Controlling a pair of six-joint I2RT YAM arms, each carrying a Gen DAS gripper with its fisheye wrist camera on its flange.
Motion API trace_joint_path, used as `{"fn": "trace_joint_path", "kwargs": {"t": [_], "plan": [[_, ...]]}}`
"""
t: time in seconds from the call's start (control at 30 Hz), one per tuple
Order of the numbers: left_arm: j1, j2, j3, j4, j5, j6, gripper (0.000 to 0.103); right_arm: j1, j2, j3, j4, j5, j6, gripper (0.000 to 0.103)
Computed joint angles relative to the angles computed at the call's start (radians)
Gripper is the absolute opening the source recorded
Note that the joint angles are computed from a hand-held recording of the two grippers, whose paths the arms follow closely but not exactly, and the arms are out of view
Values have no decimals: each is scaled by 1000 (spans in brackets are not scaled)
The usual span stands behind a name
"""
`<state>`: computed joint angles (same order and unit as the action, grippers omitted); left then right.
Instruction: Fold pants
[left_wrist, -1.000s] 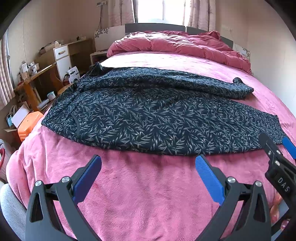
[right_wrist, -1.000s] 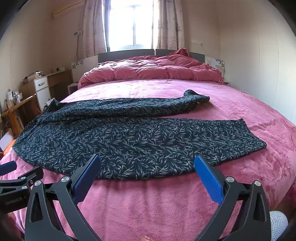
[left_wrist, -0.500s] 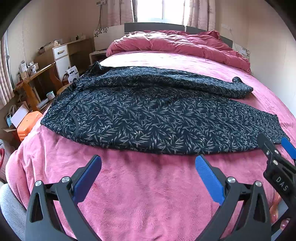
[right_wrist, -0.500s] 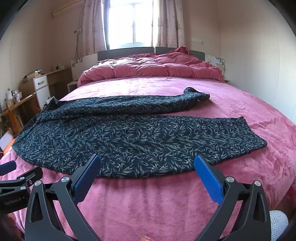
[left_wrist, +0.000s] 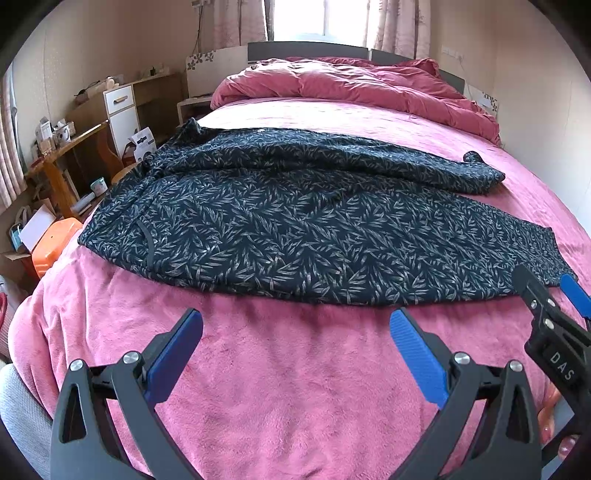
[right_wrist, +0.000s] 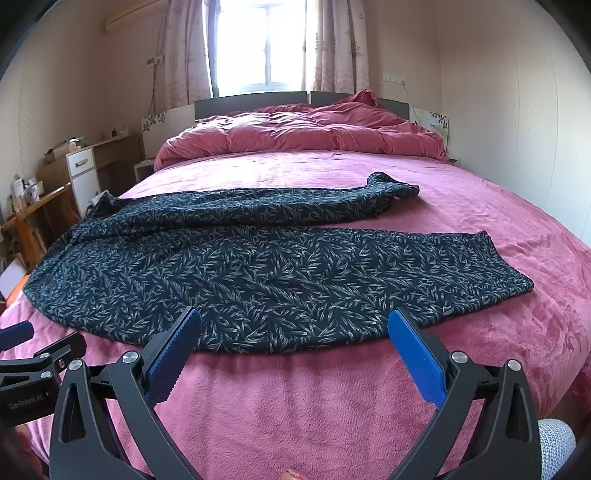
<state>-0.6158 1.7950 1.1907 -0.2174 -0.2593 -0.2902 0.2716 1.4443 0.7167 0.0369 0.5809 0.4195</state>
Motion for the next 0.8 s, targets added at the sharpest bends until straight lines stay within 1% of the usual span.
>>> {"fn": "trace_joint_path", "kwargs": {"t": [0.33, 0.53, 0.6, 0.67, 0.7, 0.73, 0.8], "plan": [[2, 1, 2, -2, 9, 0, 101, -2, 3, 1, -2, 0, -1, 100], [25, 9, 8, -3, 65, -11, 101, -3, 6, 3, -2, 0, 1, 100], [46, 14, 6, 3, 116, -17, 101, -4, 7, 7, -5, 2, 3, 100], [77, 22, 3, 12, 198, -19, 101, -12, 2, 6, -8, 1, 8, 100], [99, 27, -1, 22, 261, -23, 101, -21, -4, 5, -11, -1, 11, 100], [132, 32, -14, 46, 347, -34, 101, -30, -9, 4, -12, -4, 14, 100], [184, 35, -49, 104, 455, -81, 101, -69, -31, -21, 37, -51, -14, 100]]}}
